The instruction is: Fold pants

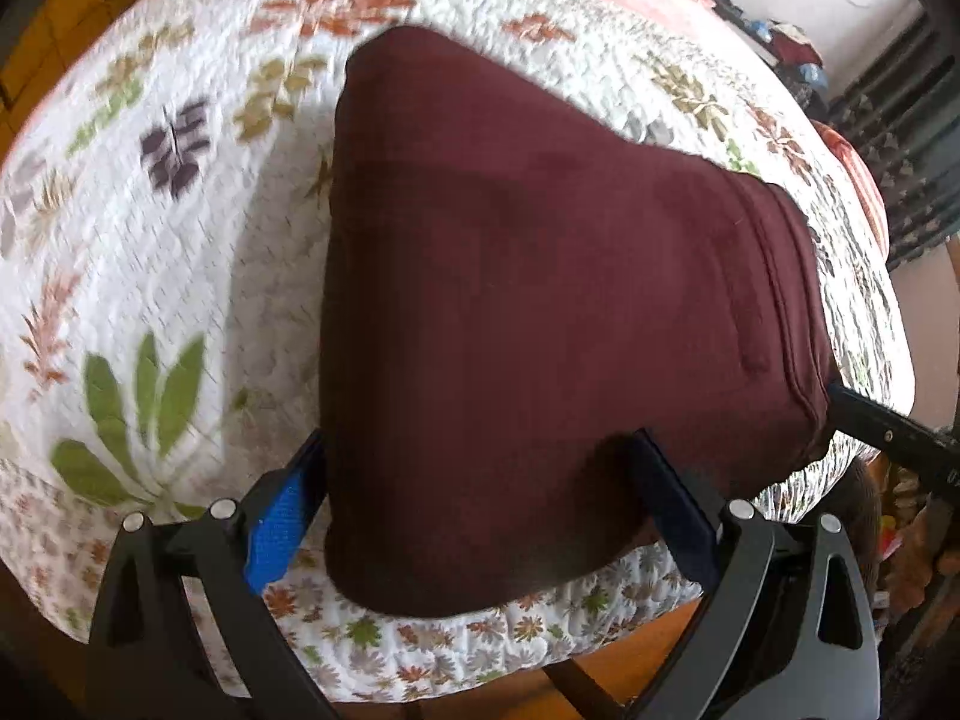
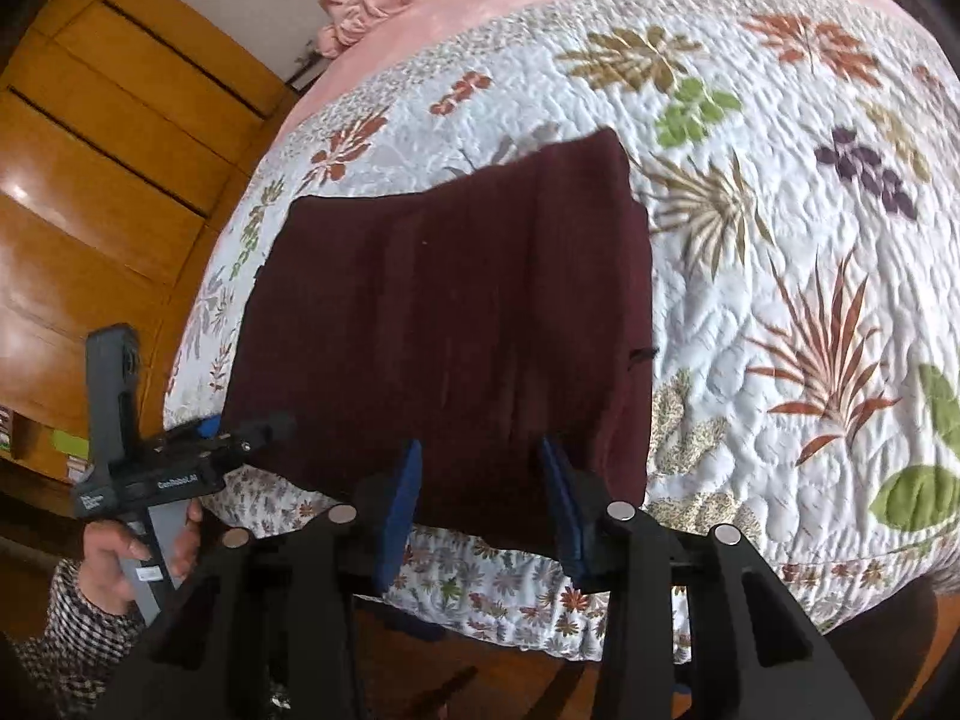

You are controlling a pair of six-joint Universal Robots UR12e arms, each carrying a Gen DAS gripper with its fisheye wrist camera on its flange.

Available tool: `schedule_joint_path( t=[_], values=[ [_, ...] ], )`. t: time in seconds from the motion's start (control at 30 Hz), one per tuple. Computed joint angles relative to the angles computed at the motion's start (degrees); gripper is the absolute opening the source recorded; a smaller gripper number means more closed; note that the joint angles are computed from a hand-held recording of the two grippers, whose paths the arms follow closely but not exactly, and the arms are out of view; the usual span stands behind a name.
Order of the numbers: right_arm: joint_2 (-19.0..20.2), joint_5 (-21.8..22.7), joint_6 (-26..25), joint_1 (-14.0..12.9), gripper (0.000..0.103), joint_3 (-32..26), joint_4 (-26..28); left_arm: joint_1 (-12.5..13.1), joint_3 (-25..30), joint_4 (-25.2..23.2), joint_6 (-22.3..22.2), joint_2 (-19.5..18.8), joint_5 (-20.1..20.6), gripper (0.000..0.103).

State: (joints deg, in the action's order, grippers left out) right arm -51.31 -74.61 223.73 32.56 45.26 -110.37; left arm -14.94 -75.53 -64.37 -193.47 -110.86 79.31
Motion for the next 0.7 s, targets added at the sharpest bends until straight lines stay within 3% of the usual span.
schedule_joint_path(
  t=[0.17,0.37,0.63,0.7],
  values=[
    [-0.6,1.7,1.4,-0.5,0.041,1.3,-1.8,0.4,0.0,0.1,-0.1,0.3,-1.3,0.097],
    [-2.3,6.6,5.8,-1.6,0.056,5.0,-9.8,1.1,0.0,1.0,1.9,1.2,-3.2,0.097],
    [-3.8,5.5,7.6,-2.8,0.063,6.8,-11.2,3.6,1.0,-1.6,2.1,0.8,-8.9,0.097],
    [-3.9,6.5,7.6,-3.3,0.070,7.5,-11.2,4.2,1.3,-2.5,2.4,0.5,-10.6,0.097]
  ],
)
